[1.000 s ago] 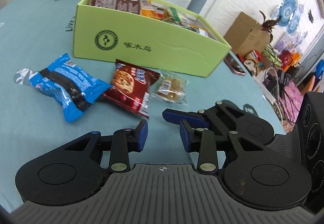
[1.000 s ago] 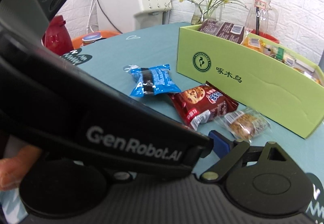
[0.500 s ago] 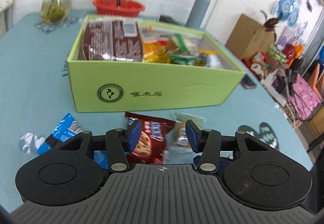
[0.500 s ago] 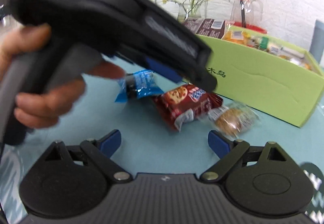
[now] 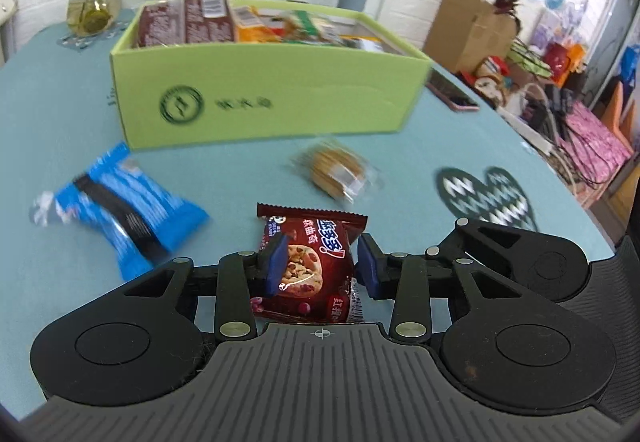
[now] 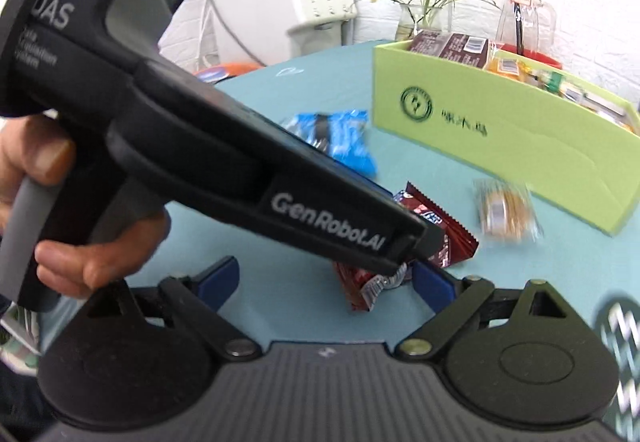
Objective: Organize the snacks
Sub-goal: 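Grasp the red cookie packet with the left tool, then lower the red cookie packet into the green box and release it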
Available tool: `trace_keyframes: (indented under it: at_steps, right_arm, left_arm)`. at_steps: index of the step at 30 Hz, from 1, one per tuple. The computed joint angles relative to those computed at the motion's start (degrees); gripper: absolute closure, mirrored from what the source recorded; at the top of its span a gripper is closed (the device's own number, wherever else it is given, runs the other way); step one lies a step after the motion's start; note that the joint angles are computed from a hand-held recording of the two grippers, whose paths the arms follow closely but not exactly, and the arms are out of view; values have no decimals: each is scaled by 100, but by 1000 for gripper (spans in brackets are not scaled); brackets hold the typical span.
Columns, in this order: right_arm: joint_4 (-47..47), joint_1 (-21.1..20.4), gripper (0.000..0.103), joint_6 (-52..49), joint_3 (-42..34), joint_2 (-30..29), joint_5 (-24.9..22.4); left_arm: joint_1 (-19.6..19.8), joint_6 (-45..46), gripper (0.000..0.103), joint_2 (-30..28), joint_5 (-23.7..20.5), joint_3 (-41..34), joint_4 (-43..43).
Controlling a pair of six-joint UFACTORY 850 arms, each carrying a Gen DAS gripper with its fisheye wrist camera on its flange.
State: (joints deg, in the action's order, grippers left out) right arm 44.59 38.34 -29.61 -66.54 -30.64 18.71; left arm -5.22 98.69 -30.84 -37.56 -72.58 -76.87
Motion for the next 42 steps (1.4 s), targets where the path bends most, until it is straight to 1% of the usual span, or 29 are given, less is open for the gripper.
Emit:
trace_keyframes:
  at_steps: [2,4,6,8,9,10,11,12,14,15,16,17,18,19,20,21,22,25,26,28,31,33,36,38,39,40,41,42]
  right_arm:
    - [325,170,10,-144,303,181,205]
    - [712,294,11,-344,541,321,451]
    - [1483,444,11,-789,670,426,880]
    - [1826,540,11,-760,739,479,1296]
    - [1791,539,11,-589,747,483,1368]
    - [1703,543,11,-393,770,478,1388]
    - [1673,507,11,-341,703,426,1334]
    - [1648,432,11,-376,583,317,1257]
    - [1777,417,11,-589,428,169,1149]
    - [1832,370,14,-666,340,76,1031]
    - [1879,351,20,-722,267,4,960]
    - [1987,453,27,-877,310,26,1128]
    - [2017,451,32,-924,279,23,1087]
    - [2159,423,33,-1066,210,13,1037]
    - [2097,363,33,-1040,196,24,996]
    - [2078,335,33,-1043,197,68,974]
    - [2066,331,33,-1048,182,93,1020]
    - [1805,253,33,-1018,127,210,1261]
    - [1700,193,33,-1091,79,232,1349]
    - [1637,38,32,-1404,-127,227,1427]
    - [1401,-266,32,-1715,-520,113,1461]
    - [1158,-559,32,-1655,-865,-46,1252]
    - [862,-994,33,-1479,-1462,-398,740]
    - [895,-1211,33,-1494,-1837,-659,368]
    - [1080,-1290,33,-1664,-2012,-782,201]
    - [1423,-1340,30,-2037,-2162,-901,101]
    - [1789,-1381,28,-2459,-2306,-1025,21]
    - [2047,-1412,25,-2729,-2390,-1109,-45]
  left_arm:
    - [32,436,86,320,-89,519,-301]
    - [43,575,85,564,-115,864,-430]
    - [91,804,77,768,-125,1117,-760]
    - [151,1146,55,868,-65,1221,-1243]
    - [158,1136,53,849,9,1186,-1308]
    - [149,961,54,811,101,1123,-1206]
    - [155,622,57,708,120,989,-926]
    - [172,348,59,622,35,893,-673]
    - [226,-265,63,390,-249,667,-152]
    - [253,-482,64,292,-387,577,20]
    - [263,-633,67,209,-494,510,147]
    - [284,-544,75,179,-581,517,58]
    - [298,-563,79,139,-702,481,106]
    - [297,-613,80,134,-706,460,123]
    - [278,-676,84,140,-660,439,104]
    - [259,-738,87,138,-627,390,84]
    - [243,-842,87,126,-639,303,97]
    - [204,-1031,90,28,-953,-162,2]
    - [168,-1016,90,7,-959,-315,-78]
    - [37,-892,90,-74,-847,-702,-304]
    - [-179,-570,89,-264,-530,-1273,-626]
    - [-319,-741,89,-584,-332,-1888,-584]
    - [-487,-1500,89,-1283,-116,-3019,-91]
    - [-563,-2179,89,-1803,-42,-3785,428]
    - [-614,-2615,89,-2049,18,-4145,808]
    - [-662,-3003,89,-2269,89,-4467,1174]
    - [-714,-3372,79,-2493,213,-4762,1522]
    - [-733,-3573,70,-2640,244,-4943,1693]
